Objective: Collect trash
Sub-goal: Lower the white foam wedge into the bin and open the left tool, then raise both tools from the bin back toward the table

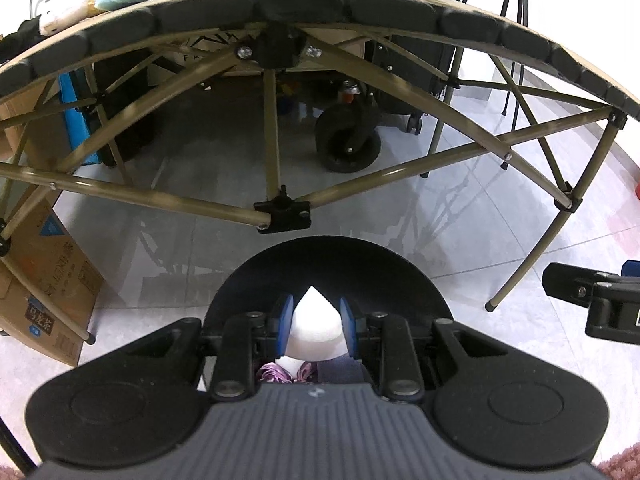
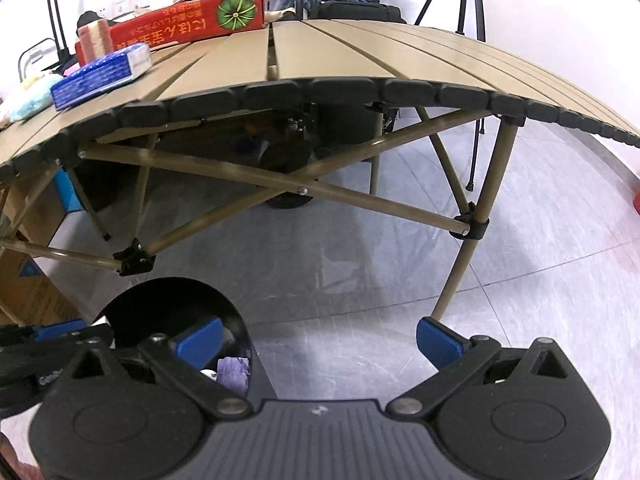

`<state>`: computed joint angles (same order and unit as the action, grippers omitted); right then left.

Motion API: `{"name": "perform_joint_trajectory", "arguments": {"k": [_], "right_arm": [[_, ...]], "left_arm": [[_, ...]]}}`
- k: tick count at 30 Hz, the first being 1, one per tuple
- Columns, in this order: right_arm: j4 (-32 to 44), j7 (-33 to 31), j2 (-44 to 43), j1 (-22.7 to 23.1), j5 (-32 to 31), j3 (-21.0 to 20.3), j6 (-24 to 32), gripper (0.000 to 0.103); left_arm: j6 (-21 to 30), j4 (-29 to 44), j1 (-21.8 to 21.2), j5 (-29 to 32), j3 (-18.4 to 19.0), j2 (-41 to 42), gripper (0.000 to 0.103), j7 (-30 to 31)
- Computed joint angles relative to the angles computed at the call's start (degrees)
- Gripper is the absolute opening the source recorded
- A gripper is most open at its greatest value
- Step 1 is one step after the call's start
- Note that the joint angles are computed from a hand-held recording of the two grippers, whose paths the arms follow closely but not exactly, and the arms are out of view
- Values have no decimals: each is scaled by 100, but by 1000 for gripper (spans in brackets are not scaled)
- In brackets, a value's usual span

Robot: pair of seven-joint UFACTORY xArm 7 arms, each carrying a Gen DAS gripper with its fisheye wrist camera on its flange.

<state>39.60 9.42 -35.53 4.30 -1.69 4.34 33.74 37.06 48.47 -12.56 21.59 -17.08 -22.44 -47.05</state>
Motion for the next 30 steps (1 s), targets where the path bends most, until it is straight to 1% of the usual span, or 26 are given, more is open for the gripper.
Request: {"name": "perform_joint_trajectory", "arguments": {"k": [4,9,14,17,18,19,20,21,22,23,26,30], "right_arm": [[-4,56,16,-47,-43,25,4,103],[19,173,93,-107,-125,72,68,103],[53,192,168,-64,-133,59,81,103],[59,177,185,-42,-137,52,65,103],[60,182,191,-43,-142,56,61,103],[53,183,187,-44,-145,53,56,103],[44,181,182,-46,-146,47,50,103],[43,185,182,-49,-148,47,46,103],[37,191,177,-52,-151,49,42,103],[33,193,174,-52,-153,49,36,103],[31,191,174,-51,-153,45,30,103],[44,179,182,-38,-147,42,26,103]], "left_arm": [[-56,60,16,97,-50,148,27,-81],[-40,65,-69,69,4,222,27,-62],[-45,38,-102,44,44,184,27,-23],[-35,38,-158,-119,114,183,32,97],[-34,35,-165,-163,123,178,38,108],[-36,29,-173,-210,135,169,52,125],[8,43,-168,-248,133,167,62,114],[79,68,-142,-246,105,168,87,53],[123,75,-107,-211,68,159,100,-46],[150,76,-83,-179,48,144,101,-117],[261,131,-149,-302,116,196,103,-1],[307,139,-180,-323,130,218,103,60]]}}
